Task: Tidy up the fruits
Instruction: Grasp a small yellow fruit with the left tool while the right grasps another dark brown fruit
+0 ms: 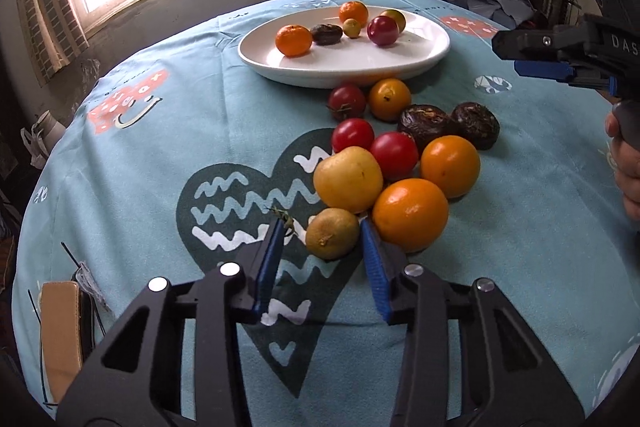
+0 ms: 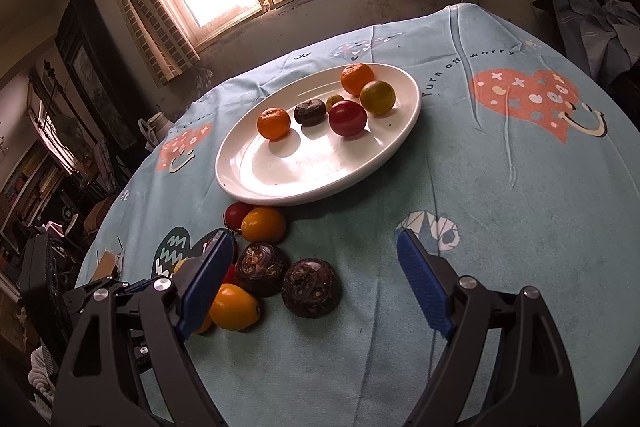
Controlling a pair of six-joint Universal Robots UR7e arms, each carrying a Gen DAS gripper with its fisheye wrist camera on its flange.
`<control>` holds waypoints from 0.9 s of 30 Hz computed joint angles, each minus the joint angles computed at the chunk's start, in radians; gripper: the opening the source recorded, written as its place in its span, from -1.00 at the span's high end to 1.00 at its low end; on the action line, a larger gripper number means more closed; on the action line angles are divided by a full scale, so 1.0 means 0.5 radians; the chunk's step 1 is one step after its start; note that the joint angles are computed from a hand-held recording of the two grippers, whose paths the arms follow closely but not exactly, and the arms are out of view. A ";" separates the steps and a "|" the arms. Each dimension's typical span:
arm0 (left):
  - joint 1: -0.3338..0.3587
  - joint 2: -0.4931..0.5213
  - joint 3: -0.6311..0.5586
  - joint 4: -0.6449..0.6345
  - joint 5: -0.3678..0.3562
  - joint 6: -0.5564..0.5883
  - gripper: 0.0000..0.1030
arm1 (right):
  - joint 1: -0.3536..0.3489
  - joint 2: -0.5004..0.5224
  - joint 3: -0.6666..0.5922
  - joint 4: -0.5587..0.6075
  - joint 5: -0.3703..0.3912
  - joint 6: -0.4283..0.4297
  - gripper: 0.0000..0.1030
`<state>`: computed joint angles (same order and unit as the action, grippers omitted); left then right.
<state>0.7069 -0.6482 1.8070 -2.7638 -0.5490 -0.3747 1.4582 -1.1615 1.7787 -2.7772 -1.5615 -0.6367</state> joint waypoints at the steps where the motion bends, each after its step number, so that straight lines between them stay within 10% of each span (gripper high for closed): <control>1: 0.005 0.007 -0.011 0.005 -0.011 0.017 0.29 | 0.001 0.002 -0.002 0.002 -0.006 0.002 -0.64; 11: 0.015 0.000 -0.003 -0.081 -0.068 0.044 0.46 | 0.022 0.013 -0.036 0.170 -0.161 -0.024 -0.63; 16: 0.017 -0.001 -0.003 -0.076 -0.063 0.029 0.46 | 0.032 0.038 -0.060 0.267 -0.253 -0.050 -0.23; 27: 0.028 -0.002 -0.019 -0.014 -0.072 0.007 0.46 | 0.125 0.148 0.142 -0.294 -0.559 -0.520 0.05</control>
